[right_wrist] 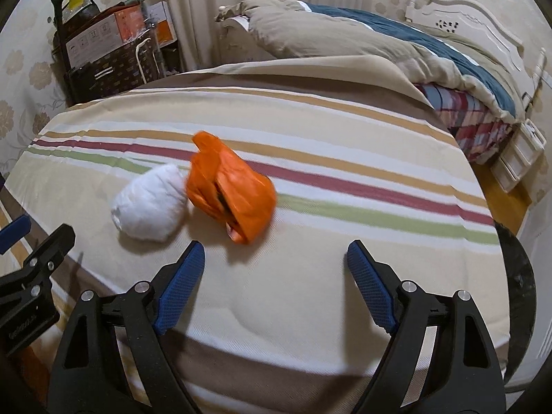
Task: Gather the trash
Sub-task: 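Grasp the orange plastic bag with the right tool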
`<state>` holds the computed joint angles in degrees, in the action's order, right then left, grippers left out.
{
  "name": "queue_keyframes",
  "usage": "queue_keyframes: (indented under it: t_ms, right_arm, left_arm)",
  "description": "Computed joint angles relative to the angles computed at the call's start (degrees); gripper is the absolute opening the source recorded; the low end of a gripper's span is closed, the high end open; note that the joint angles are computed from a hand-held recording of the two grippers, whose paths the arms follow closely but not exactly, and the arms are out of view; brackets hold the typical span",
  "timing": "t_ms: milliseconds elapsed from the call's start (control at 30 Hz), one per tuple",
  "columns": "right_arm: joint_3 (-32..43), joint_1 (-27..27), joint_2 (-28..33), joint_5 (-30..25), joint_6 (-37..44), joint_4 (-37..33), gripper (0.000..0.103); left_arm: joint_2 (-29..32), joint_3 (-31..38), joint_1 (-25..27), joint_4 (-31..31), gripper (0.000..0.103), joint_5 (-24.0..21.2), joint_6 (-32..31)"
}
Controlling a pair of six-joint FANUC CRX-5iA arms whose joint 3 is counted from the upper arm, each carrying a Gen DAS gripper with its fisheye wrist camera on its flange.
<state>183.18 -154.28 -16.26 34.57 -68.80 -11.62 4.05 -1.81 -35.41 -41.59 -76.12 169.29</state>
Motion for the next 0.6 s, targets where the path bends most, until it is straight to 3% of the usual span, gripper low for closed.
queue_keyframes:
  t_ms: [233, 600]
  right_arm:
    - [-3.0, 1.2, -2.1, 0.5, -1.7, 1.0, 0.075]
    - [-4.3, 1.7, -3.1, -0.3, -2.2, 1.0, 0.050]
  left_arm:
    - [-1.4, -1.5, 1.5, 0.8, 0.087, 1.4, 0.2]
    - [-1.2, -1.3, 3.2, 1.0, 0.087, 1.5, -0.9]
